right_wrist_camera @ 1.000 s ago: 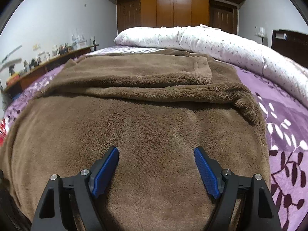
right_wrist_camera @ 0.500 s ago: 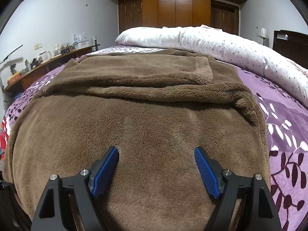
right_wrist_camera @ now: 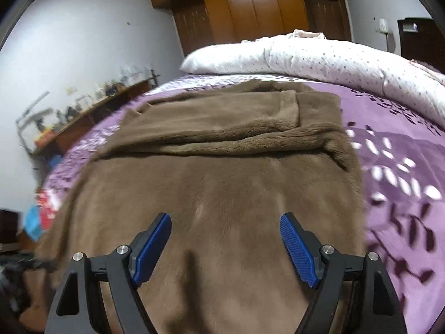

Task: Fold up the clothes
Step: 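Grasp the fleece edge with the right gripper beside the left gripper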

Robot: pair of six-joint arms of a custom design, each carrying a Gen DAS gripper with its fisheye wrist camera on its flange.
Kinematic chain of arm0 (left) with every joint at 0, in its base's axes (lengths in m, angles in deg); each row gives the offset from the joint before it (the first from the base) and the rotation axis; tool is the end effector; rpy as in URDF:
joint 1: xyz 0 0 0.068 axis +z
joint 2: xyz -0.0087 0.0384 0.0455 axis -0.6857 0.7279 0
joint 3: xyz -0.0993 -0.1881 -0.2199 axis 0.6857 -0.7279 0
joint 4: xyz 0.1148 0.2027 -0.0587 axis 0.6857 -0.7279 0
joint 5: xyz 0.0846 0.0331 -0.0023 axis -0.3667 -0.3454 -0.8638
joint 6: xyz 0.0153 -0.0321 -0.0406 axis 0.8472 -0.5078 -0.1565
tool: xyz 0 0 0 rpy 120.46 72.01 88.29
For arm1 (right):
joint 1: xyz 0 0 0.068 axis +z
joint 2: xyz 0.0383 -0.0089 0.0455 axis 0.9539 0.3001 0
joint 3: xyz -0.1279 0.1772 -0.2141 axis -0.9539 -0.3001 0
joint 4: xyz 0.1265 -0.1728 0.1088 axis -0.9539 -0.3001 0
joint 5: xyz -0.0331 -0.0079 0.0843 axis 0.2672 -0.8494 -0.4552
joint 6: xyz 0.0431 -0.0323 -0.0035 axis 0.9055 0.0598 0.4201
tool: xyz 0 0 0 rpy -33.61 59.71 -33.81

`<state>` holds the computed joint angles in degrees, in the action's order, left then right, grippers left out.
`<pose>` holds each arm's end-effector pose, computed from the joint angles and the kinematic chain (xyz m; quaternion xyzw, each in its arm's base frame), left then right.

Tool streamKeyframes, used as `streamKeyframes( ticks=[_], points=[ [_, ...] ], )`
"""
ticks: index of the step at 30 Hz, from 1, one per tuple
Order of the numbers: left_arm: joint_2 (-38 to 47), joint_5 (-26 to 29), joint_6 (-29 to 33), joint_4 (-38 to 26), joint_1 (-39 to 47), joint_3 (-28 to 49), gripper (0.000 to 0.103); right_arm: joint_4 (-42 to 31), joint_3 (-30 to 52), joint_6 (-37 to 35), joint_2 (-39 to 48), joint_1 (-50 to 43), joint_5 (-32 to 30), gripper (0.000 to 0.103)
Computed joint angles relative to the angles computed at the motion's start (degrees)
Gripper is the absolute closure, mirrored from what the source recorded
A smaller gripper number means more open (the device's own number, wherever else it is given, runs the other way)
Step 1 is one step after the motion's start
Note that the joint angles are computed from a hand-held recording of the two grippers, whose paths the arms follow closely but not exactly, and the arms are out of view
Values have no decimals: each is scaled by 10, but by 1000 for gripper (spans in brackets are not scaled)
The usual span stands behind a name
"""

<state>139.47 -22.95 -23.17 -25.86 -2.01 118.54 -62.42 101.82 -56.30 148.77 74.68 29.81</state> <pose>0.1971 0.1373 0.1822 -0.1095 0.8989 -0.2979 0.3020 0.3751 0.0329 0.2547 -0.2291 0.8687 0.2170 0.3818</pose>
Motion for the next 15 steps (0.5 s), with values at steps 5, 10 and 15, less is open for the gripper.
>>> streamKeyframes(
  ticks=[5,10,15],
  points=[
    [12,0,-28,26,-12,-6,85,-91,-45,-88,-62,-101,-32,20],
    [26,0,-37,29,1,-9,85,-105,-104,-117,-85,-150,-28,21],
    [13,-22,-62,52,-16,-18,82,-125,-142,-118,-64,-143,7,36]
  ],
)
